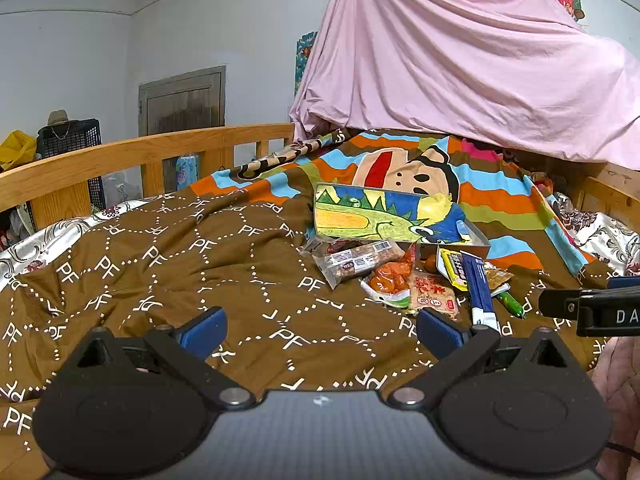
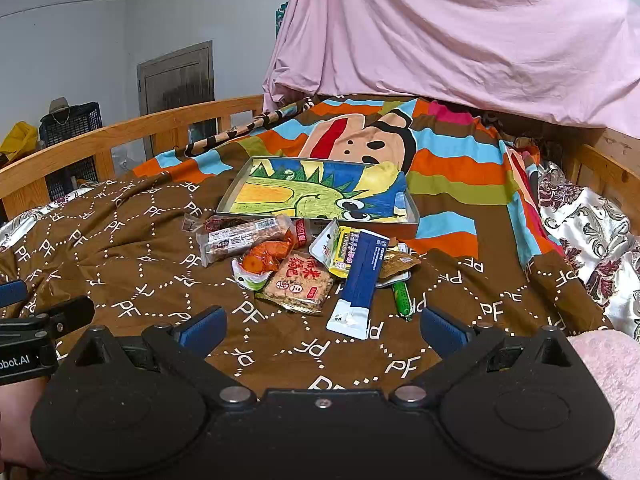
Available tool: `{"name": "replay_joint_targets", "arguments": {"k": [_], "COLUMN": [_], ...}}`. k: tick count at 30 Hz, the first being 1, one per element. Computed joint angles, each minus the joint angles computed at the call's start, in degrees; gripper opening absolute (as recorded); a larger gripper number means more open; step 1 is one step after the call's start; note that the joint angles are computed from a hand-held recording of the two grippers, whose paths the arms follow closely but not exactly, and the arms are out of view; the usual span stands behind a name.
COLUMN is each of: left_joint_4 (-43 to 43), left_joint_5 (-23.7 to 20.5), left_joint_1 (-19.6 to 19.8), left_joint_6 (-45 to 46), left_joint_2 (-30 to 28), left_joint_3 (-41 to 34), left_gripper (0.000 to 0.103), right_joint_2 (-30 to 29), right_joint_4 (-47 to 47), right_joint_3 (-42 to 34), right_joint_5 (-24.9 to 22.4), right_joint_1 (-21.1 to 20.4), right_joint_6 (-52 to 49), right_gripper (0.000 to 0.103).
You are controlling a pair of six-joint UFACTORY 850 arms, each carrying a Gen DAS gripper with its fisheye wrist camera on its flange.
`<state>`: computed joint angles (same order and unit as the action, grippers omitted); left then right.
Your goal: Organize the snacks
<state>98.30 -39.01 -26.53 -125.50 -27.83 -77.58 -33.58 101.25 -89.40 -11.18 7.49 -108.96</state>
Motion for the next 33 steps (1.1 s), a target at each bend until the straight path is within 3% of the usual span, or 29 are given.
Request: {"name": "replay_joint_targets", "arguments": {"k": [33], "left_joint_4": [1.47], "left_joint_5": [1.25], "left_joint_1": [0.21], "left_joint_6": [-2.03], "left_joint_2": [-0.85], "left_joint_3": [0.32], "left_gripper": [0.103], "right_joint_2": [-0.19], "right_joint_4": [-2.09], "right_joint_3": [-0.23], "right_joint_5": [0.13], "right_joint_1": [0.08], "right_joint_6": [1.95], "right_gripper": [0.103]}}
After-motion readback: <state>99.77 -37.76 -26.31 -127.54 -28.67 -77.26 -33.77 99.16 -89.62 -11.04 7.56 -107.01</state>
